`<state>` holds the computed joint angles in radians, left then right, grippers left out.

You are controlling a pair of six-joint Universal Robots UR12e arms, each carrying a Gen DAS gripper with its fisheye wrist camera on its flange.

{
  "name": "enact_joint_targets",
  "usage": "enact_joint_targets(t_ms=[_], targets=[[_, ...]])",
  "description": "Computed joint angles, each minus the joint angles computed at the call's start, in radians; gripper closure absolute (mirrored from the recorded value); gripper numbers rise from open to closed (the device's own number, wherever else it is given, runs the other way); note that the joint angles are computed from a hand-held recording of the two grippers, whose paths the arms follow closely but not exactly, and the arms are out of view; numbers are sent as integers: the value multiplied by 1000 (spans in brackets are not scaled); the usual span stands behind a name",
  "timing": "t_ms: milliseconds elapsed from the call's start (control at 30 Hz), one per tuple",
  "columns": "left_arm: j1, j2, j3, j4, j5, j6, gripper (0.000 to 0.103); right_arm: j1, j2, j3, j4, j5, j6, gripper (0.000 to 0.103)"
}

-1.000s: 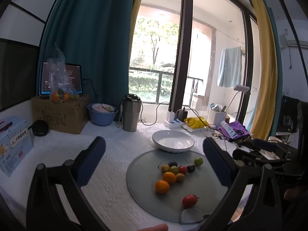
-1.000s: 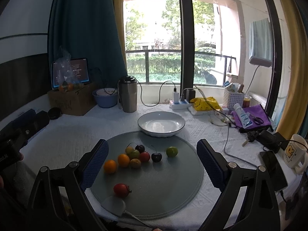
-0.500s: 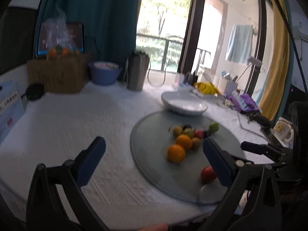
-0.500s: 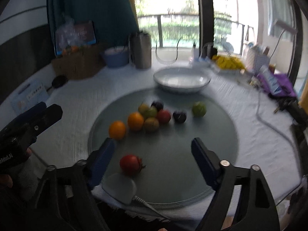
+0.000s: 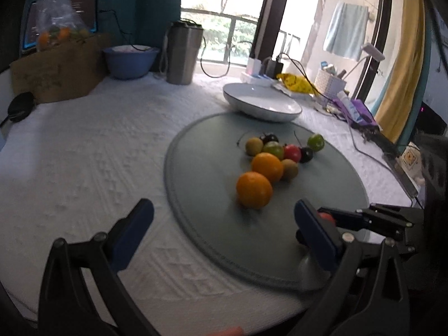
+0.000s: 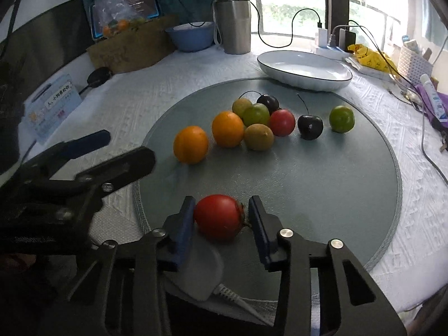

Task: Organize fruits
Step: 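Grasp the red cherry tomato with the right tool while the left tool grasps an orange, then carry the tomato and orange into the white plate and open both tools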

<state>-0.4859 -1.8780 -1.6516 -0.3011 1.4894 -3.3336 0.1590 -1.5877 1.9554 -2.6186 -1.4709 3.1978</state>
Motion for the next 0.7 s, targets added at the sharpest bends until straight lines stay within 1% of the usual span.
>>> enact_joint_targets(t_ms=[100, 167, 300, 400, 467, 533, 567, 633, 700], targets=[[-8, -16, 33, -55, 3, 18, 15, -17, -4, 7, -12, 22, -3, 64], [-11, -27, 54, -87, 1, 22, 18, -30, -8, 11, -20, 32, -1, 64], [-21, -45, 90, -132, 22, 41, 28, -55, -12, 15, -38, 50, 8, 67], [-25, -60, 118, -185, 22, 47, 35, -72, -13, 17, -53, 51, 12, 70], [-27, -67, 131, -214, 23, 43, 45, -84, -13, 17, -58, 57, 16, 70], [-33, -73, 142, -224, 46, 44, 55, -93, -14, 19, -60, 61, 14, 71], [-34, -75, 145, -227, 46, 44, 57, -97, -14, 19, -59, 65, 11, 71], [-36, -78, 151, -236, 43, 45, 66, -103, -15, 21, -61, 74, 9, 71], [-41, -79, 157, -243, 55, 50, 67, -109, -15, 22, -66, 85, 6, 73]])
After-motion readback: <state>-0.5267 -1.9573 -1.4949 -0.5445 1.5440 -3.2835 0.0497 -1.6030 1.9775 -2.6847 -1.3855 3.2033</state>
